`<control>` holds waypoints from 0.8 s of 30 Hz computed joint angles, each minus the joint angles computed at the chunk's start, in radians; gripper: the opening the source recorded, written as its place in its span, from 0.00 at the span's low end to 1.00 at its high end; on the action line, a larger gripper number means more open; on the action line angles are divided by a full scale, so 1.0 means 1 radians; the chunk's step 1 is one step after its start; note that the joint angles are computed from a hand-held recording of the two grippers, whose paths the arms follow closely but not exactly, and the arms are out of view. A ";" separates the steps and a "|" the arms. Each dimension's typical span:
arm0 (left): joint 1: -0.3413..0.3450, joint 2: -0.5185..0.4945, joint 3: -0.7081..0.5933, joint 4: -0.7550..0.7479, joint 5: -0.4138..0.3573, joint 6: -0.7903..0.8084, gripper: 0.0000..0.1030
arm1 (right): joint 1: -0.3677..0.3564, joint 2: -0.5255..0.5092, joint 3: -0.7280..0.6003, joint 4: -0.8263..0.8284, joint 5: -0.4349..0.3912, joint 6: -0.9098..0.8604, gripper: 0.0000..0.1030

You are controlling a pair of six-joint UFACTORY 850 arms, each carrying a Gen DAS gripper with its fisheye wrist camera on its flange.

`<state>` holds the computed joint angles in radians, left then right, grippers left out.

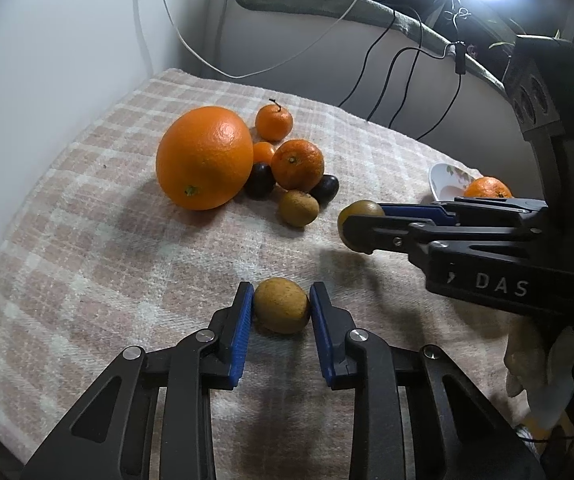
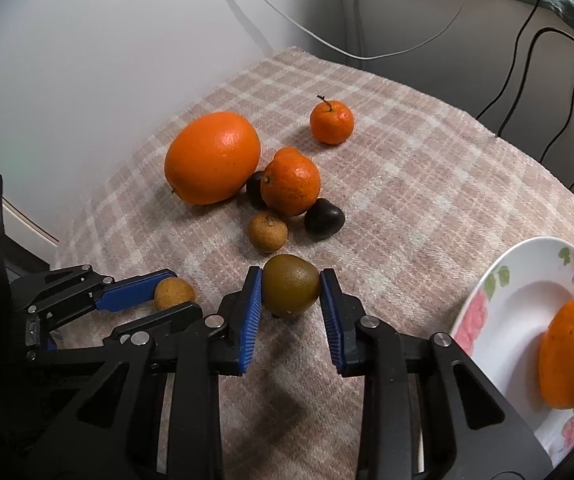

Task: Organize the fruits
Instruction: 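Grasp a kiwi with the right gripper, then carry the kiwi onto the plate beside the orange and release it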

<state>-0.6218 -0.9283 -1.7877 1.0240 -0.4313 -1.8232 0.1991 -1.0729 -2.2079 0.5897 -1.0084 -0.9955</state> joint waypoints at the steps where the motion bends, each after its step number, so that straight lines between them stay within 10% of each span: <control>1: -0.001 0.002 0.001 0.007 0.001 -0.005 0.26 | -0.003 0.005 0.004 0.005 -0.001 -0.004 0.29; 24: -0.019 -0.067 -0.164 -0.025 0.021 0.123 0.26 | -0.122 0.087 0.077 0.111 -0.020 -0.067 0.29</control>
